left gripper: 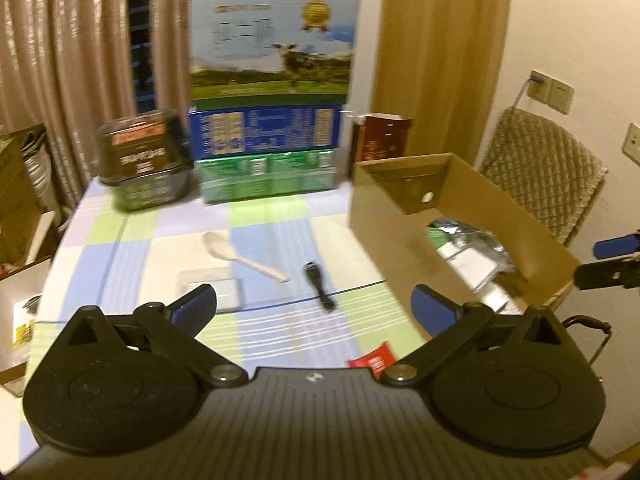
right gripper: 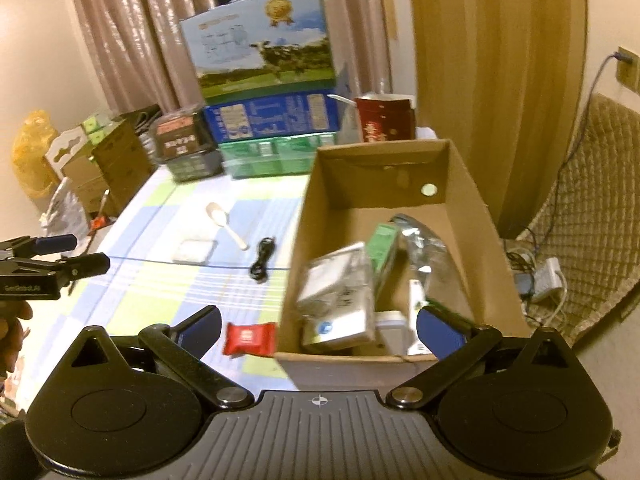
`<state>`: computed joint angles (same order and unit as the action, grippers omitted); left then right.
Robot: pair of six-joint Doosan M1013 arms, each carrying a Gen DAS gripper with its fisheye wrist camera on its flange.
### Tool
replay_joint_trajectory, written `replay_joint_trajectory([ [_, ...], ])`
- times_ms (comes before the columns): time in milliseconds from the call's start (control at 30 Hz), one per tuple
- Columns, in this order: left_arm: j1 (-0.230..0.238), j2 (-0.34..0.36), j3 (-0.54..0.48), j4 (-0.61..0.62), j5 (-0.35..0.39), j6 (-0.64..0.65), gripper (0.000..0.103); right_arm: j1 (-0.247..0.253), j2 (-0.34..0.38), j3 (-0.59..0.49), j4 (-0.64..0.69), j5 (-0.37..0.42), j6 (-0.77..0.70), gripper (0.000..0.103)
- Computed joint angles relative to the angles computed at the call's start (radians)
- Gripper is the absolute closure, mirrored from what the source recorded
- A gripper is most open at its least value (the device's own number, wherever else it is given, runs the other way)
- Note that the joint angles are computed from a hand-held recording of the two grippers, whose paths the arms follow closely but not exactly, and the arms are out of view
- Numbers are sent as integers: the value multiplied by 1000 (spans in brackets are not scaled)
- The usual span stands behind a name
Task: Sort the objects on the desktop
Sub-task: 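Withdraw both grippers from the cardboard box back over the table, then move the right gripper down over the red candy packet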
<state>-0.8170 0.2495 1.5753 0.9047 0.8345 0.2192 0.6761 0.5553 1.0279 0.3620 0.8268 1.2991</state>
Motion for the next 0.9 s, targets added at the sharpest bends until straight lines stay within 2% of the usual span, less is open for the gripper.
replay_joint_trajectory([
  [333,-8,-67,95,28,44,-102,1,41,-43,91,79,-112,-82,2],
  [600,-8,-96,150,31,52,-148,1,69,-37,109,119,-117,-99,2],
  [900,-1,-115,201,44,64,-198,1,104,-10,104,99,-97,-129,2],
])
